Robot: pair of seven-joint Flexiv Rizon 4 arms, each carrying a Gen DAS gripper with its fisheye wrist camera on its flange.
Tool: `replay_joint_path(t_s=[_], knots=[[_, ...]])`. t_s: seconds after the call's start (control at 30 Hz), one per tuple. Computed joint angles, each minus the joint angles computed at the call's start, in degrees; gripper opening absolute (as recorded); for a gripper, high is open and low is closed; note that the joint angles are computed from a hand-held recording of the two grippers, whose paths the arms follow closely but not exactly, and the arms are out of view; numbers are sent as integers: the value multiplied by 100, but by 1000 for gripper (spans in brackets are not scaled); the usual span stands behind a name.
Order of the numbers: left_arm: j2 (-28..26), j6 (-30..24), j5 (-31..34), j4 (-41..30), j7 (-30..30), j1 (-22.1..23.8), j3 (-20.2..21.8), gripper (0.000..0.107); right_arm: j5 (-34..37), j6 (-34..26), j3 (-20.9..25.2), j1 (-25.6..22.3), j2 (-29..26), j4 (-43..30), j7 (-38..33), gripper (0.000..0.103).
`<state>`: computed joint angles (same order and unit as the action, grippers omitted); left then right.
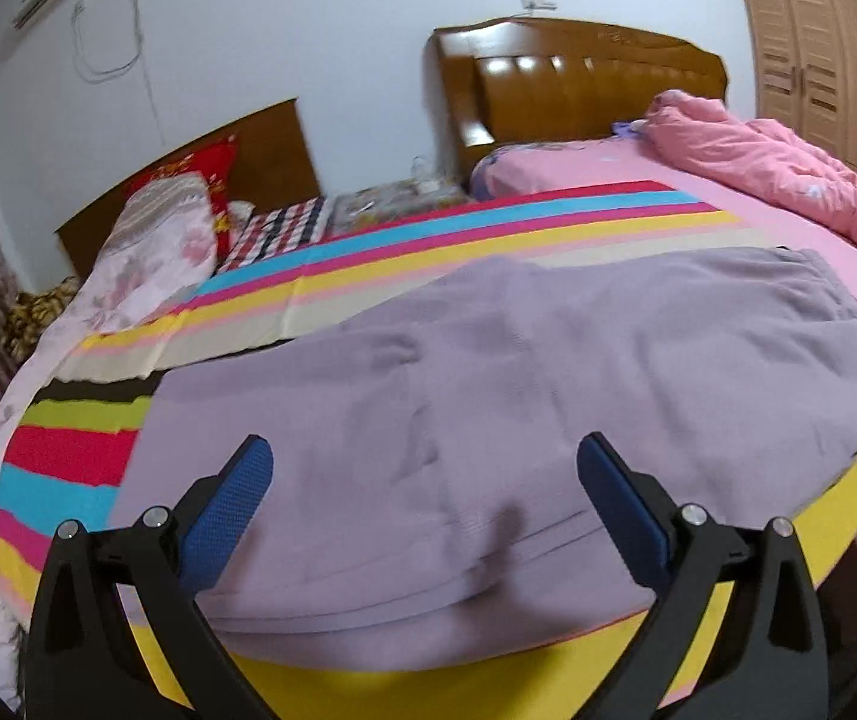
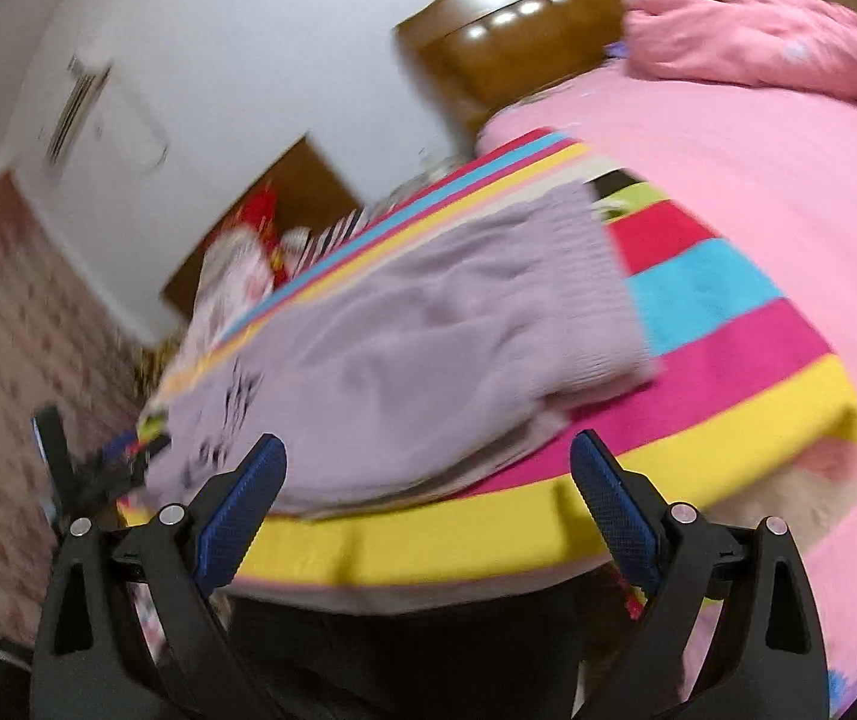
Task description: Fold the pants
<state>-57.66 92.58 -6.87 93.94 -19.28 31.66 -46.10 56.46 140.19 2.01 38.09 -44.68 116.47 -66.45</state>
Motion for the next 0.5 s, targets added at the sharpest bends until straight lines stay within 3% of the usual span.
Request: replay_joint_path(t_s=[0.1,0.13,0.2,0.33,0.4,0.5], knots=[[78,-257,-47,-114,-18,-397,504,101,-225,168,85,-209,-99,46,337,92],[81,-497,147,-260,-284,-537,741,101,-321,291,101,-244,-164,46,444,92],[68,-737,-430,-307,-19,-731,939,102,-564,228,210,-446,-166,89,751,92],[141,-1400,-869,-565,8,-894,1170,102,-2070,484,701,-1184,-412,355,2179,92],[163,-1341,-994,-554,89,-974,1239,102,-2105,202,509,-1073,-302,356,2201,92],[213,-1410,-1206,-594,189,-1092,1362,102,-2250,-887,158,-964,171,445,2247,95]])
